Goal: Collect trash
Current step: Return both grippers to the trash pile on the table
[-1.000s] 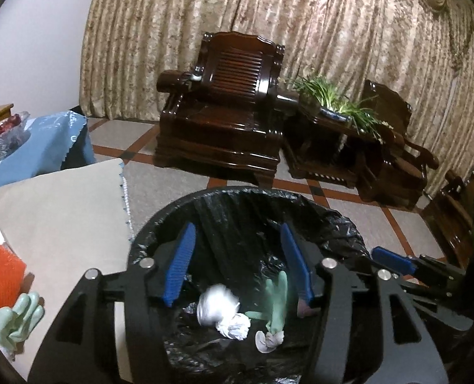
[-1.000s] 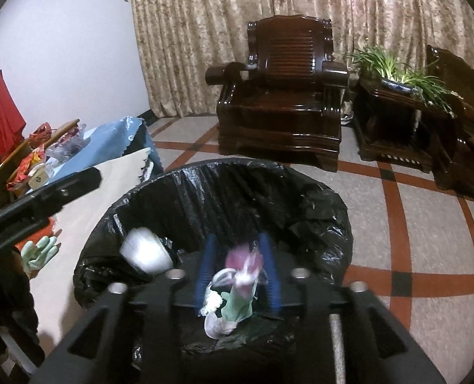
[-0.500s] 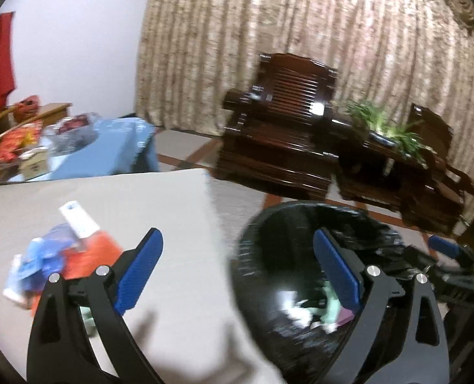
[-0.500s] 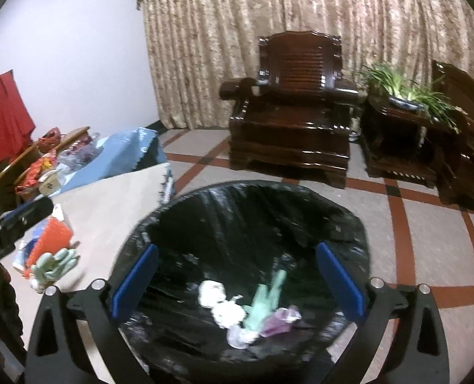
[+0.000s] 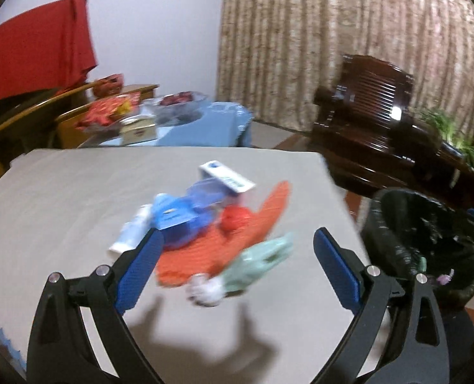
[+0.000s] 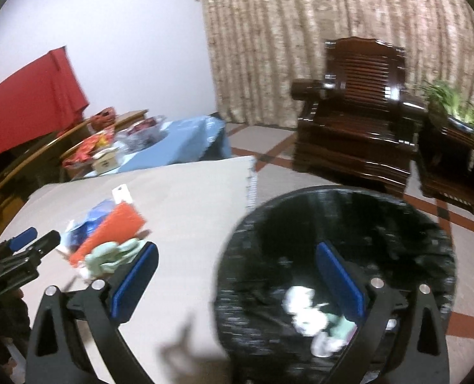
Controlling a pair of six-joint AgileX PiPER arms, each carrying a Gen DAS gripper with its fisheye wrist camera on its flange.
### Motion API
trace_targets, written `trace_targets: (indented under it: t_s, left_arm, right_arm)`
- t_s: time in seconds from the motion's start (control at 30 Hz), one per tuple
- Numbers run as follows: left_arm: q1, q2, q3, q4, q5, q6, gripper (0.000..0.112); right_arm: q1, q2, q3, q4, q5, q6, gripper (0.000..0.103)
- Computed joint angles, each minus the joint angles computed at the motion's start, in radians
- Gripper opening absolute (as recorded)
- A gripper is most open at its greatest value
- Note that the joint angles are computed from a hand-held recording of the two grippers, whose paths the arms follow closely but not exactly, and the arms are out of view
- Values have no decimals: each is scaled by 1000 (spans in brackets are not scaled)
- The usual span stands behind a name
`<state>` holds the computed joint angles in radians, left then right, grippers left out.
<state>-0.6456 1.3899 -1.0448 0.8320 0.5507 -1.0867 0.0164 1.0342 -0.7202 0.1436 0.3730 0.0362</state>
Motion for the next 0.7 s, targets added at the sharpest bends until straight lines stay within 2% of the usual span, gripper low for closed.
trace_targets:
  t_s: [0.17, 0.37, 0.5, 0.7]
  left_arm:
    - [97, -56, 71, -14, -26, 23, 93]
    - [198, -85, 137, -55, -79, 72, 92]
    - [243, -85, 165, -72, -104, 111, 92]
    - [306, -75, 185, -118, -140, 179, 92]
  right_arm:
    - [206, 81, -33, -289, -47, 344, 97]
    - [374, 225, -91, -539, -83, 632, 93]
    - [444, 330, -138, -610, -107, 738, 91]
    - [491, 474, -213, -591, -116, 744, 88]
